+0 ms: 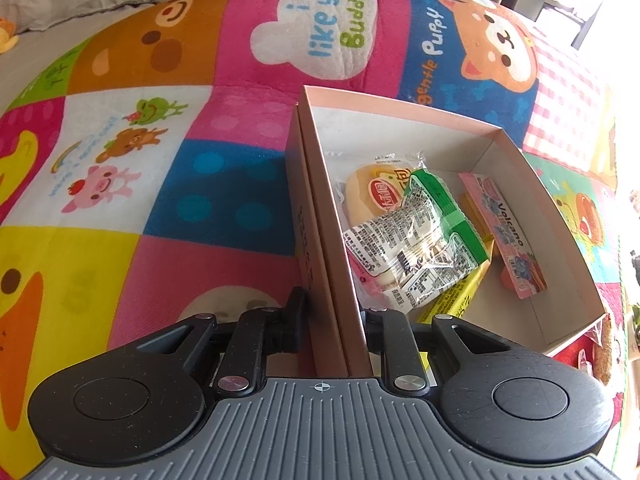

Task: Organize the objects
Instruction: 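Carry the red candy bag over the box and release it inside, then move the right gripper past the lollipop to the wrapped bread bun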

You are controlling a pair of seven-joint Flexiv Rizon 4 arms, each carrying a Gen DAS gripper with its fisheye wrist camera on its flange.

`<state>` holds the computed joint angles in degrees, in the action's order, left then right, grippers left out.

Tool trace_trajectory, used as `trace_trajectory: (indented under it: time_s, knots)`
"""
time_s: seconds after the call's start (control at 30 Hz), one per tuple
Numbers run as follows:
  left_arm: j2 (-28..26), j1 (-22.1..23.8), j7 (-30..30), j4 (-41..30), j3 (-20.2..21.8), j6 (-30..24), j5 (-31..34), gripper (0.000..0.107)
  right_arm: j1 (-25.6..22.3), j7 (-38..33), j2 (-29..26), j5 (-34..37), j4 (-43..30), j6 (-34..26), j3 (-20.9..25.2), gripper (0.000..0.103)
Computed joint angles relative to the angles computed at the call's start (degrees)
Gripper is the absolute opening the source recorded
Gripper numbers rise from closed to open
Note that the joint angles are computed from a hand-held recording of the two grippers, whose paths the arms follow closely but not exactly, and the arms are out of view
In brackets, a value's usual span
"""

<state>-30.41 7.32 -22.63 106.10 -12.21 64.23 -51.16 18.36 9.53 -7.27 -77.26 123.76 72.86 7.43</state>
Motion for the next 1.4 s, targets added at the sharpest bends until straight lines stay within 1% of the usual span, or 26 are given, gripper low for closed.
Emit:
trace_trajectory:
  time_s: [0.1,0.23,0.3,0.33,0.37,0.4,0.47,0.5,0.53,0.57,0.6,0.67,0.77,0.83,0.97,1.1,1.23,1.4]
  knots:
    - [0.0,0.1,0.2,-0.1,0.0,-0.3,-0.1,0.022,-0.3,-0.8,-4.6,-1.0,-7.4,0.7,-2.4,0.059]
    - [-0.2,-0.1,-0.3,-0.4,0.3,-0.6,0.4,0.022,1.2,-1.1,-12.1,-2.2,-17.7,0.5,-6.0,0.06]
    - [-0.1,0.0,-0.1,-0.2,0.1,-0.4,0.1,0.022,1.6,-4.2,-15.7,2.6,-21.7,0.8,-6.5,0.067]
    - [-0.1,0.1,0.2,-0.1,-0.1,-0.2,-0.3,0.022,1.9,-4.8,-16.6,4.7,-22.6,1.1,-7.0,0.07]
    - [-0.1,0.2,0.6,0.0,-0.3,-0.1,-0.7,0.022,2.3,-5.1,-16.7,5.8,-22.6,1.1,-7.5,0.07]
    - [-0.1,0.2,0.9,0.1,-0.4,0.2,-1.0,0.022,2.8,-4.5,-16.2,5.4,-21.8,1.6,-8.4,0.07]
    - [-0.1,0.1,1.4,0.3,-0.4,0.7,-1.1,0.022,3.6,-1.4,-13.8,1.9,-18.7,1.6,-10.0,0.071]
    - [-0.1,0.0,1.5,0.3,-0.4,0.9,-1.1,0.022,3.7,0.6,-11.9,-0.6,-16.4,0.4,-10.2,0.072]
    - [-0.1,-0.1,1.5,0.3,-0.3,0.9,-1.1,0.022,3.4,2.6,-10.1,-3.4,-14.3,-0.8,-9.9,0.077]
    - [-0.1,0.0,1.6,0.3,-0.4,0.8,-1.1,0.022,3.1,4.7,-7.6,-6.6,-11.3,-3.1,-9.3,0.082]
    - [-0.1,0.0,1.7,0.3,-0.4,0.8,-1.1,0.022,3.0,5.8,-5.4,-8.4,-8.5,-6.2,-8.3,0.084]
    - [-0.1,0.0,2.0,0.3,-0.5,1.0,-1.3,0.022,2.7,5.8,-1.4,-8.6,-3.0,-12.7,-5.6,0.085]
    - [0.1,0.0,2.8,0.9,-0.8,1.9,-2.0,0.021,2.0,6.5,3.1,-5.3,4.2,-20.5,-1.0,0.087]
    - [0.3,0.0,3.5,1.3,-1.1,2.5,-2.6,0.021,1.6,9.2,5.2,-2.6,8.3,-22.9,1.9,0.087]
    - [0.5,-0.4,3.9,1.8,-1.1,3.7,-3.1,0.02,1.1,17.9,6.9,-0.1,14.1,-22.2,4.3,0.089]
    - [0.6,-0.6,4.2,2.1,-1.2,4.6,-3.2,0.02,1.1,25.8,6.4,-1.7,16.7,-20.6,4.4,0.089]
    - [0.7,-0.9,3.8,2.4,-1.0,5.4,-2.6,0.019,1.1,29.0,4.8,-3.4,16.5,-20.5,3.8,0.089]
    - [0.7,-1.0,2.5,2.3,-0.8,5.7,-1.2,0.018,0.2,32.0,2.7,-9.4,15.2,-17.9,2.4,0.089]
